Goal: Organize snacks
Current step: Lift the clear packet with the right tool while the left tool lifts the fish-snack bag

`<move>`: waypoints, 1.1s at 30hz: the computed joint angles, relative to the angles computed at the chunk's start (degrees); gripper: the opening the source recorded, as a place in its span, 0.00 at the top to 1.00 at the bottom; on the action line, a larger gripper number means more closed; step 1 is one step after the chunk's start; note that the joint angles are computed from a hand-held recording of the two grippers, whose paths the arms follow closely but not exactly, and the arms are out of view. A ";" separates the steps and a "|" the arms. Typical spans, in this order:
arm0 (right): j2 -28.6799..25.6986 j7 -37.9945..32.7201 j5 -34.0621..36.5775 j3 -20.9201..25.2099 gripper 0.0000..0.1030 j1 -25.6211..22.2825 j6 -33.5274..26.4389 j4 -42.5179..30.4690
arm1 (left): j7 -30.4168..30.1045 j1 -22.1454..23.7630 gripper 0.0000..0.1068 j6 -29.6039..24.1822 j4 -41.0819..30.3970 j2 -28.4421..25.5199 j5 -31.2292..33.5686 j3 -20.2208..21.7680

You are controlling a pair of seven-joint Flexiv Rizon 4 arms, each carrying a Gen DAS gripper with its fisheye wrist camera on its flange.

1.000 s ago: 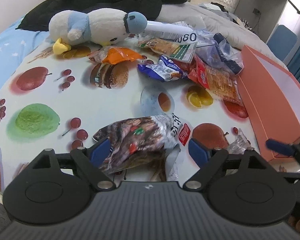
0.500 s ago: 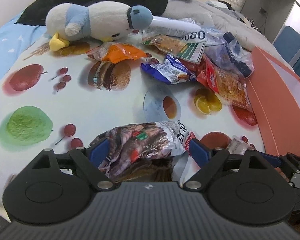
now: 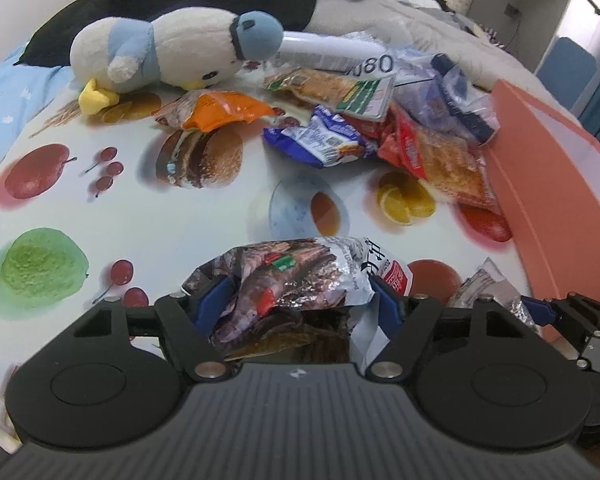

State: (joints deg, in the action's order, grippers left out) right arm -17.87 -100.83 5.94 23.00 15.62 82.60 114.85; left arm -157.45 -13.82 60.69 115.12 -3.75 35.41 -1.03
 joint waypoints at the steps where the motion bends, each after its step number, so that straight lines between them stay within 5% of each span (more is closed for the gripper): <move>1: 0.51 0.92 -0.83 -1.06 0.28 0.92 0.56 0.67 | -0.56 -0.19 0.27 -0.28 -0.05 0.32 0.51 -0.05; 21: 14.81 12.34 -4.49 -6.75 0.29 3.46 3.84 8.22 | -2.96 1.34 0.27 -11.05 -2.38 13.54 4.05 -8.87; 33: 24.55 18.97 -5.72 -10.25 0.29 3.59 3.18 10.92 | -3.44 1.37 0.27 -13.13 -6.28 16.09 3.01 -13.77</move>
